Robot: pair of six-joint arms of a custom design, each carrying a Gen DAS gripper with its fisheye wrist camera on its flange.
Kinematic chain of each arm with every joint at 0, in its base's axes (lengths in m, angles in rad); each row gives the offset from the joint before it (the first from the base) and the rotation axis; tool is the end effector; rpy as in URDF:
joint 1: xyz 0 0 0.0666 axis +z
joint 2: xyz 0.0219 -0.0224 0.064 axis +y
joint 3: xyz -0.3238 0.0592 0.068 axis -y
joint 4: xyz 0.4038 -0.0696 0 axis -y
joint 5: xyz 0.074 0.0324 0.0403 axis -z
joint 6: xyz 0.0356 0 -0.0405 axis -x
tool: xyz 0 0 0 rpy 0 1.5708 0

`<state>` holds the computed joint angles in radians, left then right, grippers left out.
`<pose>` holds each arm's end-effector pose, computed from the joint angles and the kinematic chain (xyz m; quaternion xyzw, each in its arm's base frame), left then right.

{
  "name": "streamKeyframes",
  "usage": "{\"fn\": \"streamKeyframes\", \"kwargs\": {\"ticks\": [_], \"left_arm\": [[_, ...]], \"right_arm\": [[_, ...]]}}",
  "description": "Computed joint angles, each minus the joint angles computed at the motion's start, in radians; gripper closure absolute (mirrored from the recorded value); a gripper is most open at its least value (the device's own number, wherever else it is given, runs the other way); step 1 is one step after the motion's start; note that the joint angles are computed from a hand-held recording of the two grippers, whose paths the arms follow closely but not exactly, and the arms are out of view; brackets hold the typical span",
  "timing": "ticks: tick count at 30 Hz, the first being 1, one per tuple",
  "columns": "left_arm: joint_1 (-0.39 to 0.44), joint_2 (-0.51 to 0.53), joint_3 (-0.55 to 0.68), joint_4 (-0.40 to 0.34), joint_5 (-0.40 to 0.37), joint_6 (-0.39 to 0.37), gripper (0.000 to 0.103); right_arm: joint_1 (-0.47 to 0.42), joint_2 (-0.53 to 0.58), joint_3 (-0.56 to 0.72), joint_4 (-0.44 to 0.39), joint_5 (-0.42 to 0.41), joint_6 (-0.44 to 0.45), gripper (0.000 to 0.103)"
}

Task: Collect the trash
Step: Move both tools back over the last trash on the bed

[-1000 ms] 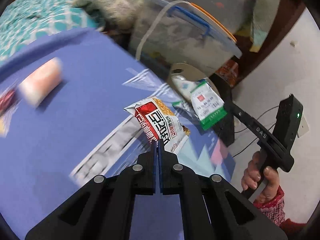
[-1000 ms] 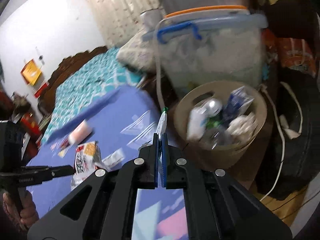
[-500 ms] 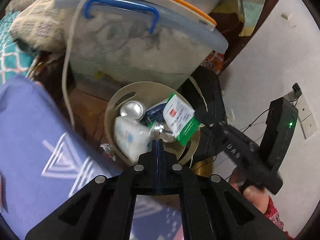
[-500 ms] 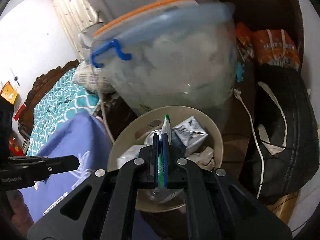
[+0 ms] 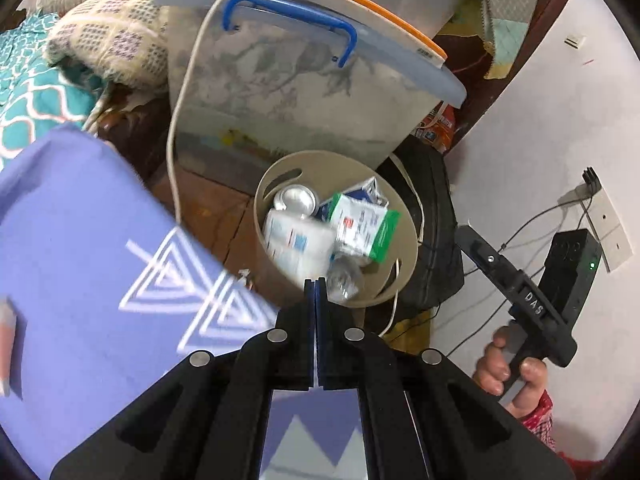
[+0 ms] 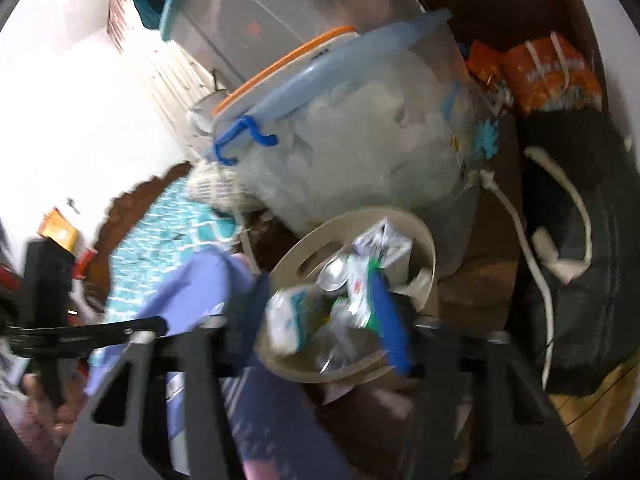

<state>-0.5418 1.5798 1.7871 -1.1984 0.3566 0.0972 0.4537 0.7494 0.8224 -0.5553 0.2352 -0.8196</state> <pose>0.4617 -0.2929 0.4470 0.2574 0.9087 -0.2497 0.2137 0.3005 0.1368 0.3798 0.2143 0.8244 0.2250 0.4731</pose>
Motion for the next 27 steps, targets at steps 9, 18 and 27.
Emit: {"fn": "streamKeyframes", "kwargs": {"ticks": [9, 18, 27], "left_arm": [[0.104, -0.295, -0.356, 0.044, -0.028, 0.003, 0.103], [0.38, -0.517, -0.525, -0.004, -0.065, 0.023, 0.094], [0.668, -0.476, -0.493, 0.053, -0.159, -0.058, 0.048]], "right_arm": [[0.149, -0.148, -0.184, -0.052, -0.074, -0.131, 0.067], [0.237, 0.078, 0.063, 0.024, -0.099, -0.01, 0.046], [0.32, 0.631, 0.569, -0.035, -0.26, 0.084, 0.038]]}}
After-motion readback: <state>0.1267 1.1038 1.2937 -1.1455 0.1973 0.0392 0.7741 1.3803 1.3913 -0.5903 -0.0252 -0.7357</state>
